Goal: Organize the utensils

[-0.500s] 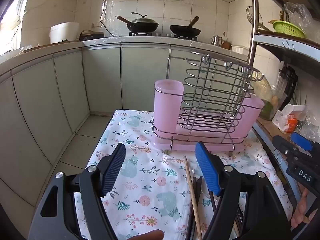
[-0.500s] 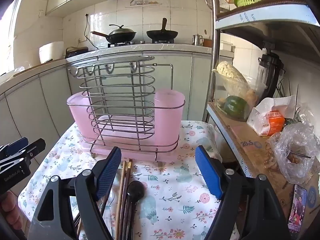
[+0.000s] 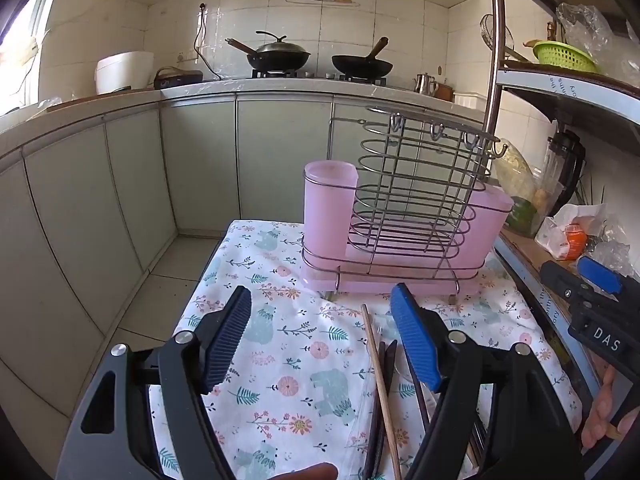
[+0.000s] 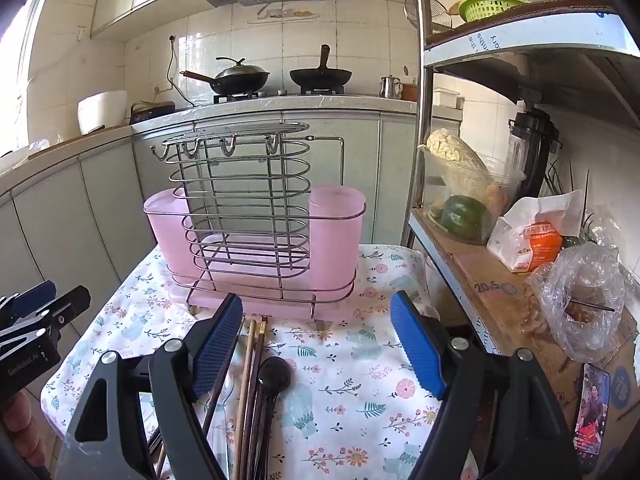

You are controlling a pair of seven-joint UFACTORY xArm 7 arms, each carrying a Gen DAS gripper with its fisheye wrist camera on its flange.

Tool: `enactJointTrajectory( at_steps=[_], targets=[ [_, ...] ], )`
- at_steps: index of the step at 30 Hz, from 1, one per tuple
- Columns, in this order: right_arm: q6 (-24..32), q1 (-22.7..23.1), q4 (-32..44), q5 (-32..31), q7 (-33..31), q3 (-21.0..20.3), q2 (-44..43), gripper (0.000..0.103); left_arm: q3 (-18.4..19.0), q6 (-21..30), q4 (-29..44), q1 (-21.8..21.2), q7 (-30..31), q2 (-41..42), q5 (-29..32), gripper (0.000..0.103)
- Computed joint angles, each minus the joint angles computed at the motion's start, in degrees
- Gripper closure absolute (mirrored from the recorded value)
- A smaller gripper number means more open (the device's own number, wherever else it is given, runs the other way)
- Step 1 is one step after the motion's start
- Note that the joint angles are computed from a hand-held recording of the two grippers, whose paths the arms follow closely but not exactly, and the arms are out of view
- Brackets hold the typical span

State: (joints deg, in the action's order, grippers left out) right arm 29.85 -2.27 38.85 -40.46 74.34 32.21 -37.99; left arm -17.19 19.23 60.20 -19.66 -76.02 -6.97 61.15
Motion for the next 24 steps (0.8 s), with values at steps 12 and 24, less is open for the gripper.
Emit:
enactJointTrajectory(
  at_steps=[12, 24],
  targets=[
    [-0.2, 0.5, 0.1, 0.0, -0.4, -0.3, 0.3, 0.028, -0.6, -0.4, -0.7, 0.7, 0.8, -1.0, -1.5, 0.03],
    [-0.5, 0.5, 0.3, -0.2, -0.6, -0.6, 1.2, 0.028, -0.1, -0.7, -0.5, 0.8, 1.3, -0.2, -2.2, 0.03]
  ],
)
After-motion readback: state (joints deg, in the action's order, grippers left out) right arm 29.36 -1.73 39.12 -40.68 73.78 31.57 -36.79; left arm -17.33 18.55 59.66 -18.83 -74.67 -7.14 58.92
